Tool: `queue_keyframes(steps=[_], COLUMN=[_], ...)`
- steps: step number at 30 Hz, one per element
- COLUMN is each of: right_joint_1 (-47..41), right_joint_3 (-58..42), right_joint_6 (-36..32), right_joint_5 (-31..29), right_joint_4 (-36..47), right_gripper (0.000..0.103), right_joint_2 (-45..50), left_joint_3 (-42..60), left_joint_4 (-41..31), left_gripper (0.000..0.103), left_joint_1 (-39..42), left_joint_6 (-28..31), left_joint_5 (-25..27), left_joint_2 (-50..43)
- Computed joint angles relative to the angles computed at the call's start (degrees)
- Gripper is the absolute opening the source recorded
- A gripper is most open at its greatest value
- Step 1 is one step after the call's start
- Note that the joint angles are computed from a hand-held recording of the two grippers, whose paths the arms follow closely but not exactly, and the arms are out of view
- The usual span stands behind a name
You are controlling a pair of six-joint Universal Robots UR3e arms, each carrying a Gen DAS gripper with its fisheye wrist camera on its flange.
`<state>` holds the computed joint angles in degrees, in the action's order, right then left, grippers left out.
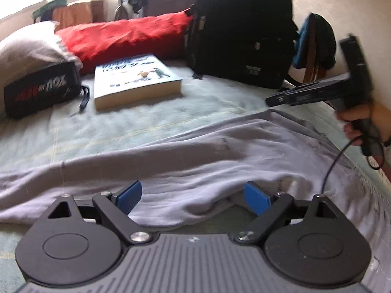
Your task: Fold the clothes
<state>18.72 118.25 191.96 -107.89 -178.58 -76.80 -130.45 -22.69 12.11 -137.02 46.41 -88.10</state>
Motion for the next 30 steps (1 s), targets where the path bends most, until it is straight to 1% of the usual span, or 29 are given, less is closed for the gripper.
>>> queue_keyframes(steps=[2,3,8,10,11,13,14,15,16,17,21,23,25,27,30], right_joint_1=[0.8,0.4,-4.2,-6.8,-7.5,-9.6,-10.7,-11.6,-11.0,-10.6,-9.1,-9.2,-4.4,-1.5,2.3], right_joint_3=[-0.3,1.2,15.6,21.9,23.8,27.1,28.0,28.5,27.6,26.9,24.4,25.4,23.9,23.8,22.7], right_joint_6=[-0.9,-0.4,3.8,4.5,4.7,5.3,5.9,6.6,7.6,8.1,10.2,10.8,11.4,12.7,14.3], right_joint_5=[-1.3,-0.9,4.1,8.1,9.5,12.8,14.6,15.9,14.4,12.6,5.7,6.3,1.0,-0.1,0.3], right_joint_4=[2.6,2.8,1.9,0.2,-1.9,-6.3,-8.3,-10.0,-9.2,-8.3,-5.0,-5.4,-3.3,-0.9,2.0], right_gripper=[0.029,0.031,0.033,0.038,0.043,0.044,0.042,0.02,0.003,0.004,0.004,0.005,0.008,0.01,0.011], right_joint_2=[-2.0,-3.8,-16.4,-20.9,-21.2,-21.2,-20.5,-19.7,-18.8,-18.4,-16.8,-18.1,-19.1,-22.4,-24.8], left_joint_3=[0.7,0.3,-1.6,-1.9,-2.0,-2.1,-2.2,-2.3,-2.3,-2.3,-2.0,-2.0,-2.0,-2.1,-2.0], left_joint_4=[-1.4,-1.8,-2.3,-3.1,-3.4,-3.2,-3.0,-2.5,-2.4,-2.5,-2.6,-2.5,-2.7,-2.9,-3.2], left_gripper=[0.091,0.091,0.091,0.091,0.091,0.091,0.091,0.091,0.091,0.091,0.091,0.091,0.091,0.091,0.091], left_joint_1=[0.6,0.9,1.0,1.1,1.0,0.7,0.6,0.4,0.4,0.4,0.3,0.2,0.3,0.3,0.4], left_joint_6=[0.1,0.8,3.9,4.7,5.1,5.3,5.4,5.3,5.3,5.2,5.0,4.9,5.0,5.1,5.4], left_joint_5=[-0.9,-1.3,-2.8,-3.3,-3.5,-3.1,-2.9,-2.6,-2.4,-2.4,-2.3,-2.3,-2.4,-2.5,-2.6], left_joint_2=[-0.7,-0.3,1.9,2.3,2.5,2.4,2.4,2.2,2.1,2.1,1.7,1.5,1.6,1.6,1.6])
